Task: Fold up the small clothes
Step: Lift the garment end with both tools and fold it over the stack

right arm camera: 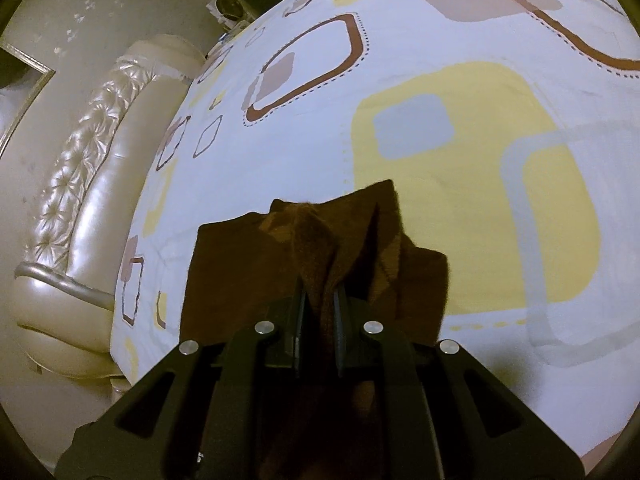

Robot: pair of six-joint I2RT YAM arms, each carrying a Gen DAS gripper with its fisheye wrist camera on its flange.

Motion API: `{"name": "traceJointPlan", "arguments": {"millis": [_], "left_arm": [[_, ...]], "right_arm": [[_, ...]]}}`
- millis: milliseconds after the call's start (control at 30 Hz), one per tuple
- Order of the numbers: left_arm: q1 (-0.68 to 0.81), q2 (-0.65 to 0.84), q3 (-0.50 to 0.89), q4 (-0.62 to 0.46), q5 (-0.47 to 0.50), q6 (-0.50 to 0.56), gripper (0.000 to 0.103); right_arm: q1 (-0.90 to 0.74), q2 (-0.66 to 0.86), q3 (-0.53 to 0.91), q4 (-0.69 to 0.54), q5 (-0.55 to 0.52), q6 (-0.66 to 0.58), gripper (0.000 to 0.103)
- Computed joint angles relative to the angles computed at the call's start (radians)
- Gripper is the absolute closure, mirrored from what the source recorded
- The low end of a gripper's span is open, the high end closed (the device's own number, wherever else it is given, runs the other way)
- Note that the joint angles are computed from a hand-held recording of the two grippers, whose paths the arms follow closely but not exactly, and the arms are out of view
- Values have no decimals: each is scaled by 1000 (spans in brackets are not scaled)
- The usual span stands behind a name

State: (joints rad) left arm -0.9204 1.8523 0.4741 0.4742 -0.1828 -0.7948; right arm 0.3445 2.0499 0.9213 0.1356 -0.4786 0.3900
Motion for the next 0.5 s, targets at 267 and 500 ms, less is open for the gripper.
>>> {"name": "traceJointPlan", "arguments": {"millis": [267,500], "left_arm": [[-36,24,24,-14,-25,-32,93],[-51,37,41,-26,-39,-23,92]], "right_arm": [[-39,27,-14,32,-36,-5,92],[-58,52,-19,59,-64,7,92]]}}
